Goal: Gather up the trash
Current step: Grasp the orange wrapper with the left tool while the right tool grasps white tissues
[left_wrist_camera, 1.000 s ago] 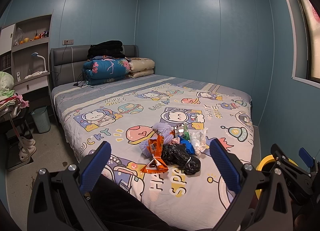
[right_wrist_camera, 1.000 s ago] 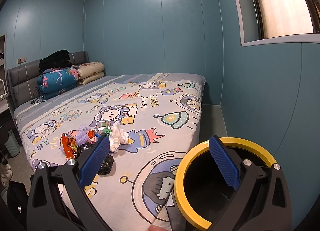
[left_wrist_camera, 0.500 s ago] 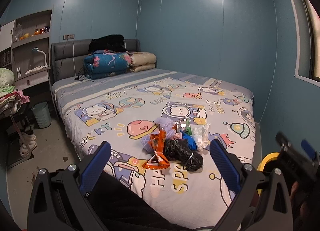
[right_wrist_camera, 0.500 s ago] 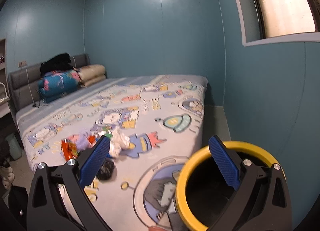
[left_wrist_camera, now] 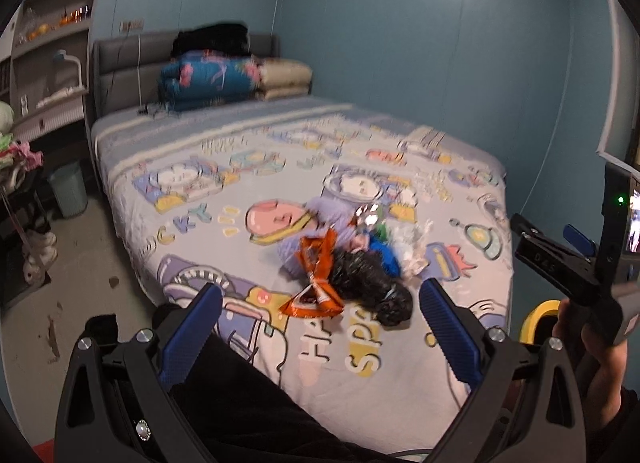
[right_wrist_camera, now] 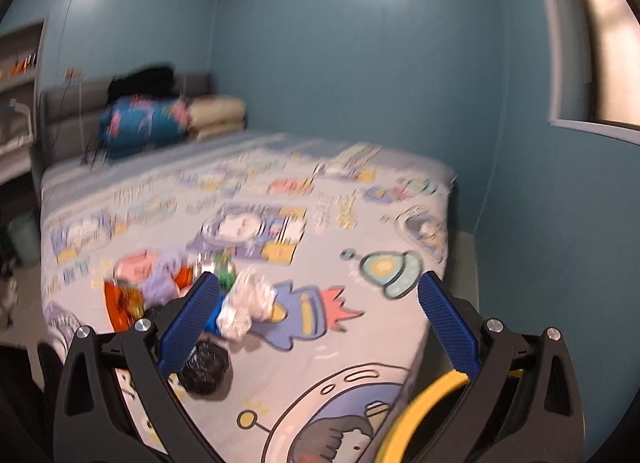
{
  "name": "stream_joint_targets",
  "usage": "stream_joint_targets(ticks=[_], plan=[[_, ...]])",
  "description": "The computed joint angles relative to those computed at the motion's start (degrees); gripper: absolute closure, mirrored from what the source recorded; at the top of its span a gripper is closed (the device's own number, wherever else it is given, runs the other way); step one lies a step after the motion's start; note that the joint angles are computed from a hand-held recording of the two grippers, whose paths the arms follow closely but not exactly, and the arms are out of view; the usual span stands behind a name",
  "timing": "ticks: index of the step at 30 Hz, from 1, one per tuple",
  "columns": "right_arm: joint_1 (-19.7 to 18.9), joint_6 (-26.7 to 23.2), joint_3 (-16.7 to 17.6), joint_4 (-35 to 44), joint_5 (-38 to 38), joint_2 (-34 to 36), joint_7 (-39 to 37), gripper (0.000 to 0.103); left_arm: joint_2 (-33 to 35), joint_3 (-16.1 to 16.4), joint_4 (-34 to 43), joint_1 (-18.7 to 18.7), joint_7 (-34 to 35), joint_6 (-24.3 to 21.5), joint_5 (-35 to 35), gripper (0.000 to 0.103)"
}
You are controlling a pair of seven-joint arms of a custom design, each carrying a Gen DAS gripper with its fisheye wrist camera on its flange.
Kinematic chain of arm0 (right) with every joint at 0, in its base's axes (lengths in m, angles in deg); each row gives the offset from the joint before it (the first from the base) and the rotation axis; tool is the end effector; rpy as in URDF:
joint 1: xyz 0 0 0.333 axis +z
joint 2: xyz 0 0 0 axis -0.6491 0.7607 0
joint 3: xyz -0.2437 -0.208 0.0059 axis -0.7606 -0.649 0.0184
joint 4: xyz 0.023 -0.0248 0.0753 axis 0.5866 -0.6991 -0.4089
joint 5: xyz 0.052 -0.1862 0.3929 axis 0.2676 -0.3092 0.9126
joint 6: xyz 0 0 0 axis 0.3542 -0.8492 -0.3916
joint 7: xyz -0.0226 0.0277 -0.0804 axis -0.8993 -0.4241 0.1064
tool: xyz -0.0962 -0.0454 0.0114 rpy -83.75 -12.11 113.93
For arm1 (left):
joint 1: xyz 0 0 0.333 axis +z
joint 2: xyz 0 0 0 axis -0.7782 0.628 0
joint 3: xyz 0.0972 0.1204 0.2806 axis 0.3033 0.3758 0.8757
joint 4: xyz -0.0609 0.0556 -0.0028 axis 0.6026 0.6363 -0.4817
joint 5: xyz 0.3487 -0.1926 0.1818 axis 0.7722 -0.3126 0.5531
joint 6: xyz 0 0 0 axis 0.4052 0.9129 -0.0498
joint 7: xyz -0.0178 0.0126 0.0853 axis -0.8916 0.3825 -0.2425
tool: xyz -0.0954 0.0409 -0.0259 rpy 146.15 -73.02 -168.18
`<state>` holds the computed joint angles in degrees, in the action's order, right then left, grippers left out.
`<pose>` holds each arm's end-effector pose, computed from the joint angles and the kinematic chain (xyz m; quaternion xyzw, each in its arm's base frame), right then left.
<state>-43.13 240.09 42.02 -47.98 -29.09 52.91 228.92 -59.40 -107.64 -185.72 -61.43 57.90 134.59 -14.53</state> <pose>0.4358 0.1625 0.6107 -0.5355 0.6637 -0.4336 0.2912 0.3995 -0.2974 0.6208 -0.6195 0.6394 -0.3765 0.2562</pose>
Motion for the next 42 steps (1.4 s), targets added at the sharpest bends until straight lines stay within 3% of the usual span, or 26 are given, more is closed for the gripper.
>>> stream_joint_targets(ticks=[3,6,9,13,18,24,27,32,36,39,42], plan=[[3.50,-0.30,-3.85,3.42,6.21,5.88,-5.03,0.008,3.72,1.86,1.96,-0.66,2.31,-1.01,-1.47,0.008],[9.09,-0.53,-10.03,7.37,17.00,12.14,-14.50,0.008,7.74,3.55,4.68,-1.70,6.73,-2.97,-2.60,0.008],[11.83,1.34,-13.77,9.96,25.58,16.58,-22.23,0.008,11.03,3.76,7.29,-1.36,10.09,-4.78,-1.02,0.008],[12.57,-2.37,-14.79,14.86,31.86,22.03,-28.99,0.008,16.33,4.54,11.23,-1.30,13.64,-6.04,0.27,0.008],[13.07,-6.43,-15.74,19.53,39.05,27.18,-32.61,0.008,22.37,7.73,15.16,-3.36,22.41,-5.04,-7.99,0.008],[13.38,-9.72,-16.63,24.51,47.32,32.56,-36.52,0.009,28.33,7.56,20.42,-3.21,23.70,-8.20,-4.49,0.008],[13.10,-11.80,-16.79,26.79,49.32,34.85,-36.19,0.021,29.71,8.17,20.93,-3.53,29.08,-6.98,-9.86,0.008],[12.69,-12.86,-16.94,28.66,50.73,37.18,-35.76,0.022,32.22,8.38,22.67,-3.75,29.97,-6.88,-10.02,0.008],[12.29,-13.31,-17.03,29.21,54.47,38.00,-35.95,0.027,34.43,8.44,24.45,-3.23,34.16,-7.88,-17.52,0.008],[12.22,-12.79,-16.97,28.65,55.49,37.46,-37.33,0.027,34.75,8.37,24.07,-3.00,36.45,-6.80,-20.68,0.016],[12.09,-13.12,-17.07,28.61,56.29,37.69,-37.66,0.030,35.66,8.12,24.47,-2.67,38.91,-7.30,-25.01,0.032]])
